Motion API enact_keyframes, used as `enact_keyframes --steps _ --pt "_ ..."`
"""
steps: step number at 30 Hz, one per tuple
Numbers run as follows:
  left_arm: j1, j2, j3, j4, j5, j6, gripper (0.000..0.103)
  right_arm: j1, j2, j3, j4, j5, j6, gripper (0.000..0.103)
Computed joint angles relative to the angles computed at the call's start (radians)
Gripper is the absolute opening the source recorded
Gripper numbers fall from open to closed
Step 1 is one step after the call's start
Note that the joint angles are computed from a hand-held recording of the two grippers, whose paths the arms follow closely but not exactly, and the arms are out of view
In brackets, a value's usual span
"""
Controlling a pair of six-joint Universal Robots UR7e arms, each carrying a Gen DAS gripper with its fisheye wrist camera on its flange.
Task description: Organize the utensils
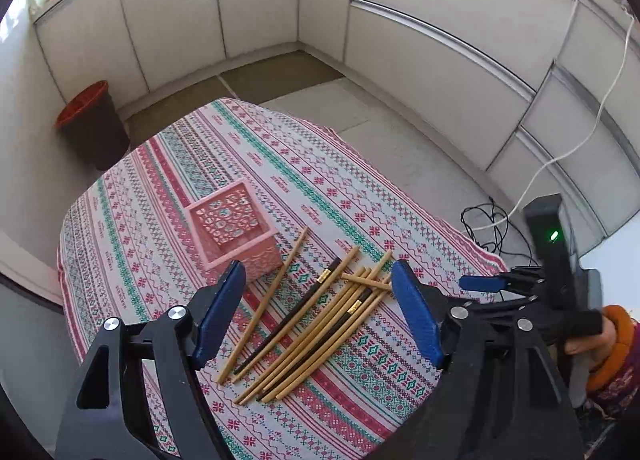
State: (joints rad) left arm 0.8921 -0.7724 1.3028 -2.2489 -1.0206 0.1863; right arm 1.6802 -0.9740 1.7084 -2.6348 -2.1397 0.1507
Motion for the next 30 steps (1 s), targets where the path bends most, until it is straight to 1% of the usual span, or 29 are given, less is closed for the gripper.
enact_keyframes --steps 1,2,4,5,6,7,9,11,13,16,19,21,23,25,27,30 --pt "0.008 -0.012 0.005 0.001 0.007 -0.008 0.081 0.003 0.032 -0.029 0.018 -0.017 -0.081 0.052" --pt "0.015 -0.018 0.007 0.007 0.017 -0.016 0.081 -0.002 0.055 -0.058 0.048 -0.014 -0.140 0.052" --pt "0.034 -0.026 0.007 0.038 0.043 -0.051 0.081 -0.008 0.093 -0.112 0.112 -0.029 -0.208 0.051" --pt "0.042 -0.027 0.008 0.056 0.052 -0.066 0.081 -0.009 0.109 -0.135 0.143 -0.042 -0.230 0.048" --pt "0.052 -0.027 0.005 0.077 0.062 -0.077 0.080 -0.012 0.123 -0.155 0.176 -0.053 -0.249 0.040" --pt "0.063 -0.024 -0.001 0.107 0.076 -0.092 0.080 -0.016 0.132 -0.168 0.200 -0.055 -0.256 0.037" --pt "0.083 -0.015 -0.019 0.160 0.094 -0.119 0.080 -0.022 0.143 -0.176 0.215 -0.056 -0.259 0.018" --pt "0.109 0.008 -0.052 0.223 0.106 -0.156 0.079 -0.018 0.154 -0.166 0.178 -0.071 -0.276 0.015" --pt "0.133 0.038 -0.091 0.281 0.124 -0.195 0.075 -0.014 0.162 -0.161 0.161 -0.083 -0.269 0.015" --pt "0.160 0.073 -0.133 0.315 0.097 -0.228 0.069 -0.013 0.148 -0.132 0.119 -0.067 -0.245 0.015" --pt "0.157 0.106 -0.153 0.319 0.097 -0.197 0.066 -0.013 0.122 -0.112 0.097 -0.036 -0.225 0.016" --pt "0.155 0.127 -0.168 0.330 0.108 -0.189 0.064 -0.008 0.114 -0.116 0.119 -0.042 -0.238 0.016" --pt "0.159 0.150 -0.188 0.347 0.128 -0.192 0.060 0.001 0.128 -0.137 0.144 -0.082 -0.246 0.016" --pt "0.167 0.163 -0.204 0.383 0.140 -0.211 0.053 -0.001 0.136 -0.160 0.169 -0.111 -0.233 0.016" --pt "0.174 0.169 -0.212 0.417 0.144 -0.219 0.048 -0.009 0.133 -0.165 0.177 -0.109 -0.227 0.016" --pt "0.178 0.164 -0.201 0.446 0.167 -0.225 0.047 -0.026 0.113 -0.164 0.192 -0.094 -0.231 0.017"
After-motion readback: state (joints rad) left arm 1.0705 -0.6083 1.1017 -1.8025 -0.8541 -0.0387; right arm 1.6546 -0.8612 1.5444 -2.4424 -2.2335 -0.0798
